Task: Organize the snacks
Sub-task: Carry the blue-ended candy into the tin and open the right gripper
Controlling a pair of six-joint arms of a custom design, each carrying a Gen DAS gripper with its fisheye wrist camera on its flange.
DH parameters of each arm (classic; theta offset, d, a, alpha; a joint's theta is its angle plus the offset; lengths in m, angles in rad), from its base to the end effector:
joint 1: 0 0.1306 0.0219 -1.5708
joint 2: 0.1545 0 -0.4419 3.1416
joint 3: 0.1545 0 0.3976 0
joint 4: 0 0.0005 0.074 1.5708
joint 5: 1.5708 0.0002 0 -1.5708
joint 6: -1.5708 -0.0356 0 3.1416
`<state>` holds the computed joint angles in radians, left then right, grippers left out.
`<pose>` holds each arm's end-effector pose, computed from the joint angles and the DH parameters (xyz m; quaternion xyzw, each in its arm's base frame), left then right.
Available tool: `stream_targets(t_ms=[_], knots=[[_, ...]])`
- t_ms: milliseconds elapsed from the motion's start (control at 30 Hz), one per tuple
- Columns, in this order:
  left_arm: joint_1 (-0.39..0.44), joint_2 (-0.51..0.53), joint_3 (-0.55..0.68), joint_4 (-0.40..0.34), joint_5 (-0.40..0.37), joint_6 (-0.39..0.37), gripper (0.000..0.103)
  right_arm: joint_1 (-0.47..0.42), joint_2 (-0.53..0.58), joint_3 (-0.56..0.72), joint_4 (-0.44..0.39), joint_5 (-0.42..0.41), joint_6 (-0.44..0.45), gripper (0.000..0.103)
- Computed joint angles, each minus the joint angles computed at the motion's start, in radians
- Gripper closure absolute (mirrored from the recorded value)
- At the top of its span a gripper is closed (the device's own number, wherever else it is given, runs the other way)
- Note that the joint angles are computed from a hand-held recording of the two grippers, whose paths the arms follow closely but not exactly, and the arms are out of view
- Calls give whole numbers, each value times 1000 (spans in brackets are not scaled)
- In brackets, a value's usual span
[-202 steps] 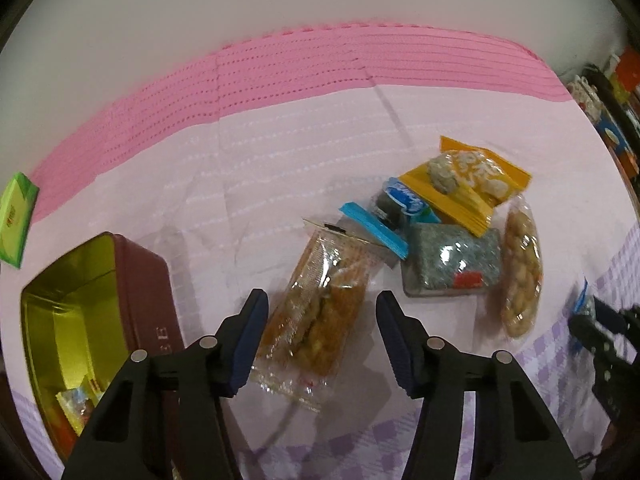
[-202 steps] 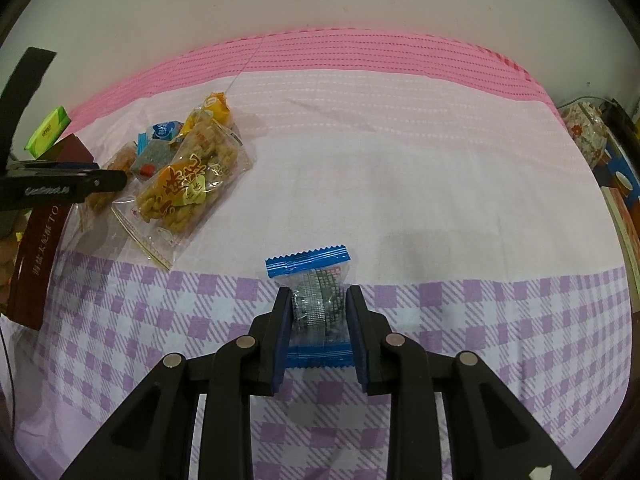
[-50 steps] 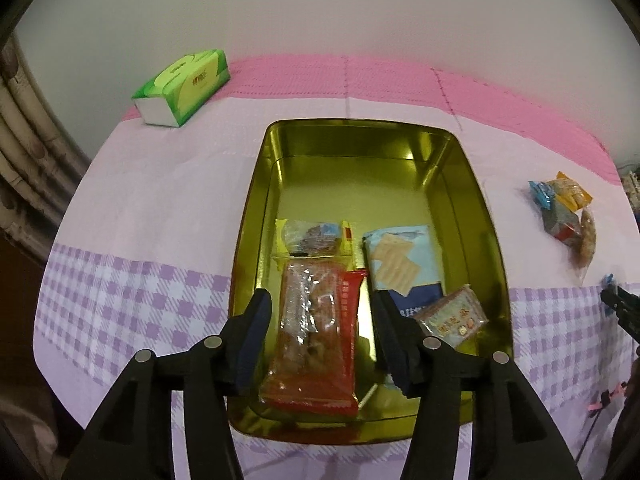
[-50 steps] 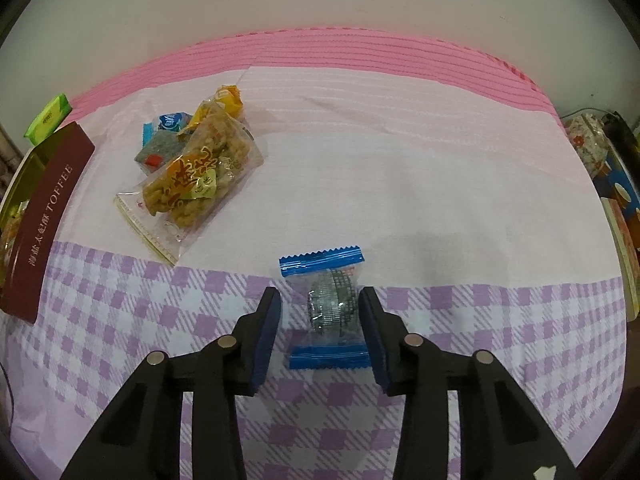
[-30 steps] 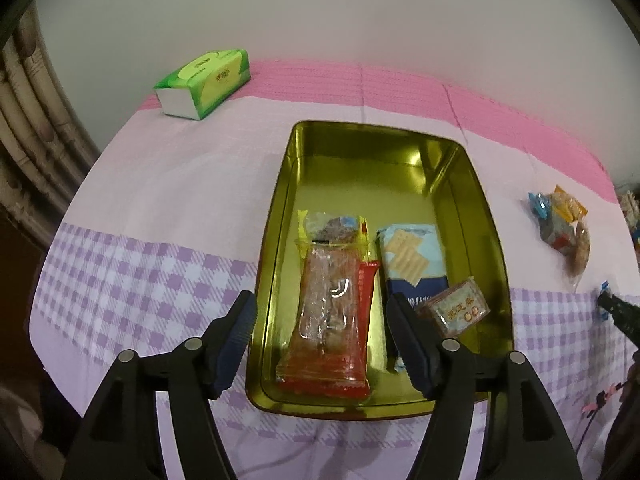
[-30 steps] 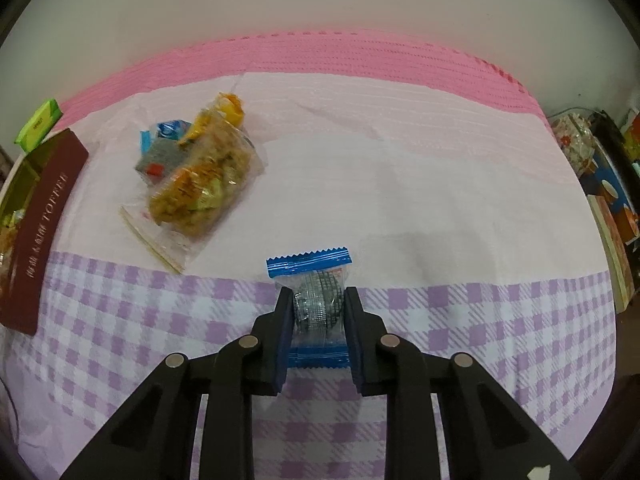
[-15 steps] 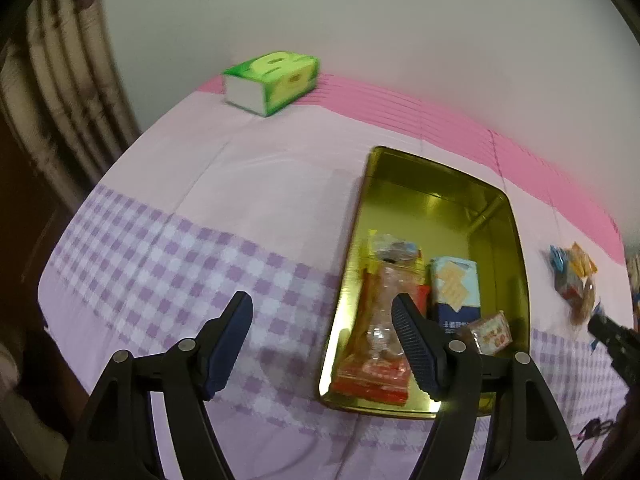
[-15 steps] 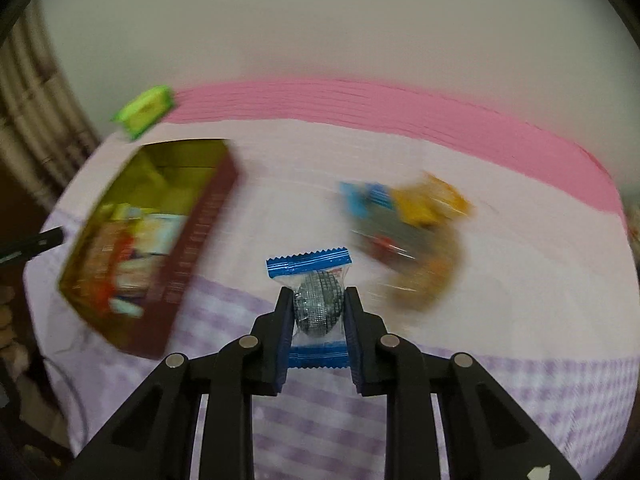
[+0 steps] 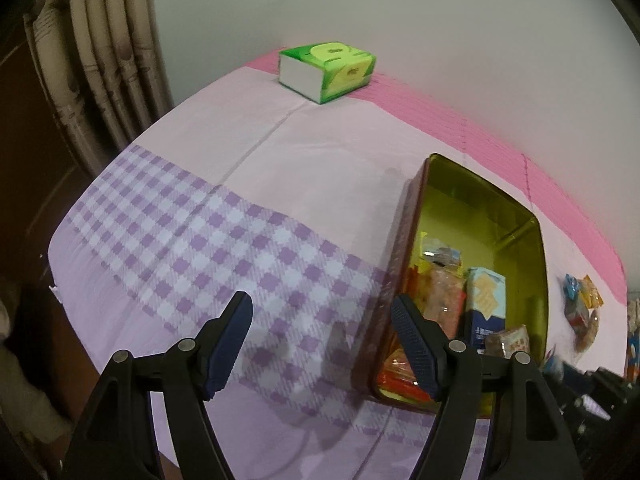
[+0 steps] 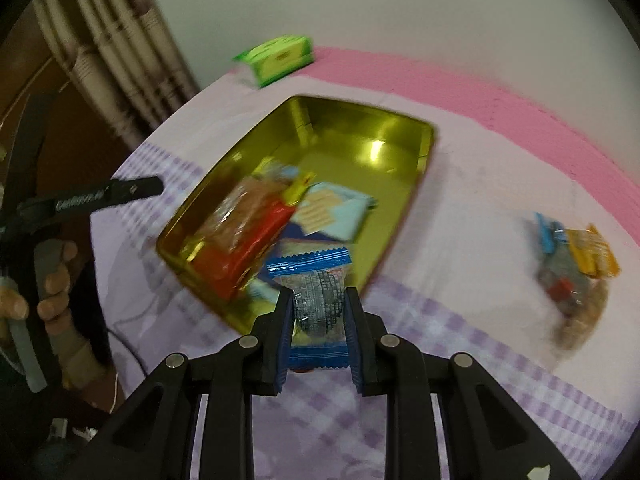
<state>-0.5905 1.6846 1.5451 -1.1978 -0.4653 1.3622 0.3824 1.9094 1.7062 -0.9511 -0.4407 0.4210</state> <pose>0.4714 -0.2973 0.3984 -0.3886 0.8853 0.0343 0.2532 0.6099 0.2611 0.3424 -0.4149 0.8611 0.2099 0.2058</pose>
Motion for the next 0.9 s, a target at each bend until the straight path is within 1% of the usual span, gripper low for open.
stream_targets(t_ms=[100,267,433,533,667,700,800,900], knots=[[1,-2,-3,7,2,-4,31,16,10,5,-14,2,15,81],[1,4,2,8,11,-18,31,28,22,18,-18,3,11,80],[-2,12,11,6,7,-31,31,42,30,18,-6,21,1,80],[-2,16,15,6,8,-39,31,48,24,9,17,31,0,79],[-4,19,20,8,10,-49,31,53,22,7,15,35,1,78],[-5,20,20,9,12,-54,31,53,22,6,16,34,2,78],[-5,27,28,3,13,-63,30,53,26,9,8,30,-5,72],[-7,30,33,-1,8,-68,30,51,18,0,24,31,-7,66]])
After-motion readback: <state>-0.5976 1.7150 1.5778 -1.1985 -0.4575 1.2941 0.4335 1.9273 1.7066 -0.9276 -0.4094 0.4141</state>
